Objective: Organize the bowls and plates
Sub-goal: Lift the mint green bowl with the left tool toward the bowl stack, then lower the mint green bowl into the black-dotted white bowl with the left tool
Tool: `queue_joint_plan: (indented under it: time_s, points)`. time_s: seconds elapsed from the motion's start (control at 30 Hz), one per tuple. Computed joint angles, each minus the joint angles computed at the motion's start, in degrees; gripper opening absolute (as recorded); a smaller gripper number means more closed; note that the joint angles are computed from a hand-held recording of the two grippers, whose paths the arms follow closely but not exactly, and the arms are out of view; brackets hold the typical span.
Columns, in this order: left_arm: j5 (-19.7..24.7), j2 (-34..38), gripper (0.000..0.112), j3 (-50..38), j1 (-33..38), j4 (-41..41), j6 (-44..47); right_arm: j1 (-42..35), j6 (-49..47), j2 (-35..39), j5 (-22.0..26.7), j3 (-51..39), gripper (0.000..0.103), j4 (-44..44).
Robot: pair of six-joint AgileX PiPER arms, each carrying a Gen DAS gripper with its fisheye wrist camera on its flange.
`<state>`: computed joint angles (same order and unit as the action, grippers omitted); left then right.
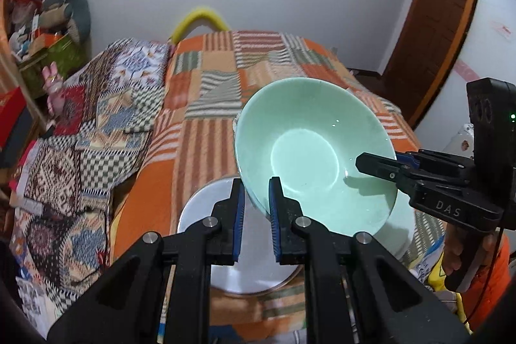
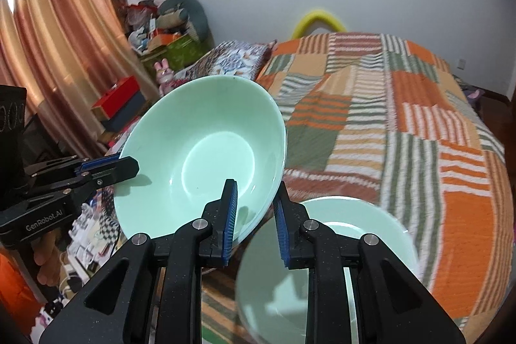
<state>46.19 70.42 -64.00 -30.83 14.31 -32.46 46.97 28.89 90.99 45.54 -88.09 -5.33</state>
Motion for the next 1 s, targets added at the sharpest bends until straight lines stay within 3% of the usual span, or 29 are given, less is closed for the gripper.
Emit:
queue_joint_plan:
  time_s: [0.53,1.0]
  points:
    - [-3.61,-1.93,0.014,12.03,10.48,-10.79,8.16,4.09,-1.02,7.78,1.92,-3.46,0.021,4.2]
    - [-5.68,-0.86,0.014,15.51,13.5,-13.55,10.53,4.95,-1.54,11.28,3.29,-5.09,0.021,6.1]
